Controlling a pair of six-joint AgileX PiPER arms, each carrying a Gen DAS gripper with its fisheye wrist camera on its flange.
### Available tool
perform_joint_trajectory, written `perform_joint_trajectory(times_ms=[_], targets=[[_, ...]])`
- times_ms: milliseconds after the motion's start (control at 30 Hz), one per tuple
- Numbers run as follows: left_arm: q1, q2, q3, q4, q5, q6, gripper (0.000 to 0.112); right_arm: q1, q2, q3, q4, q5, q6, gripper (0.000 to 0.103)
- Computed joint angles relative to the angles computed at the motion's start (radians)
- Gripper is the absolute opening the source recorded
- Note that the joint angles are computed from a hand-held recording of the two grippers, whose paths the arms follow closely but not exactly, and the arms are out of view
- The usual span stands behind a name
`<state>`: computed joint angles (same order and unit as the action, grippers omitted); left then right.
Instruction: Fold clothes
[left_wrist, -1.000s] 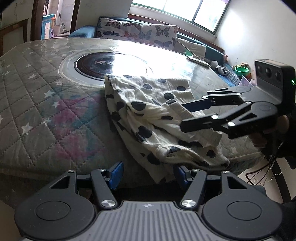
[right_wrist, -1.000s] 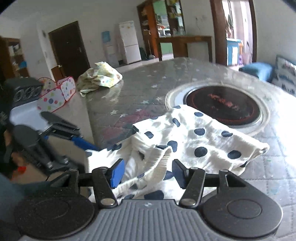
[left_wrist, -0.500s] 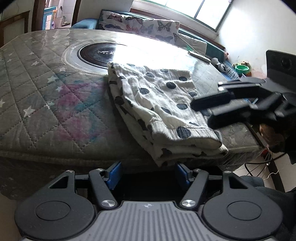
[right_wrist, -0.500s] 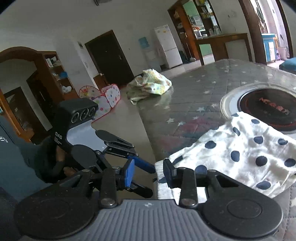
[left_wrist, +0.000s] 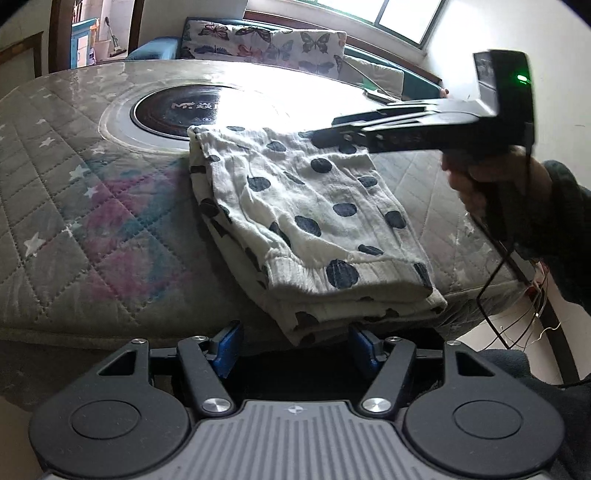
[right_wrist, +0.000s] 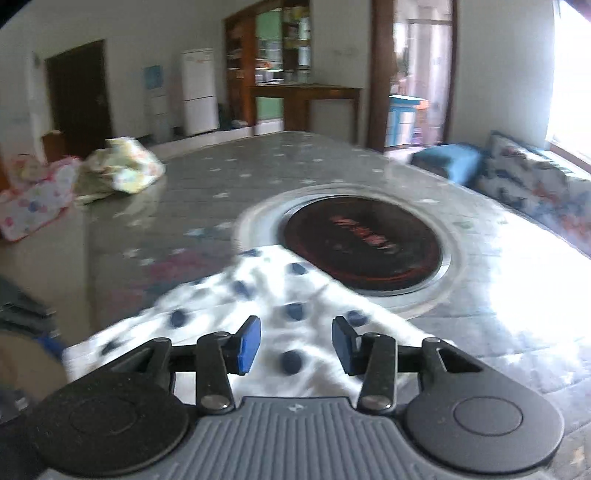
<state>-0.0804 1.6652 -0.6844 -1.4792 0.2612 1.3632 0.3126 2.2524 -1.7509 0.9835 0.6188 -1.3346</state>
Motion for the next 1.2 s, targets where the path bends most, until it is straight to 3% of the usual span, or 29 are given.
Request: perform_joint_trajectory(times_ms=[100, 167, 400, 500, 600, 833, 900, 967, 1200], targets=[[-0.002, 0.004, -0.006, -0.011, 0.007, 0.014, 0.063, 0.014, 0.041, -0.046, -0.036, -0.074, 0.036, 0.051], [-0.003, 0.008, -0.009, -0.023, 0.013, 0.028, 0.060, 0.008, 0.082, -0.098, -0.061, -0.081, 0.063, 0.052], [-0.003, 0.034, -0.029, -0.033, 0.032, 0.024, 0.047, -0.019, 0.177, -0.261, -0.190, -0.018, 0.241, 0.053], [-0.006, 0.039, -0.032, -0.026, 0.032, 0.017, 0.046, -0.033, 0.215, -0.327, -0.224, 0.019, 0.310, 0.053], [-0.003, 0.040, -0.033, -0.027, 0.034, 0.021, 0.046, -0.033, 0.206, -0.302, -0.200, -0.037, 0.279, 0.053], [0.005, 0.052, -0.052, -0.029, 0.016, 0.032, 0.045, -0.035, 0.350, -0.586, -0.374, 0.133, 0.510, 0.053], [0.007, 0.061, -0.067, -0.006, 0.007, 0.015, 0.045, -0.033, 0.374, -0.629, -0.416, 0.156, 0.560, 0.048], [0.009, 0.070, -0.083, 0.022, -0.002, -0.007, 0.045, -0.032, 0.369, -0.619, -0.434, 0.148, 0.579, 0.037], [0.029, 0.109, -0.146, 0.135, -0.018, -0.106, 0.046, -0.044, 0.312, -0.515, -0.466, 0.066, 0.623, 0.036]])
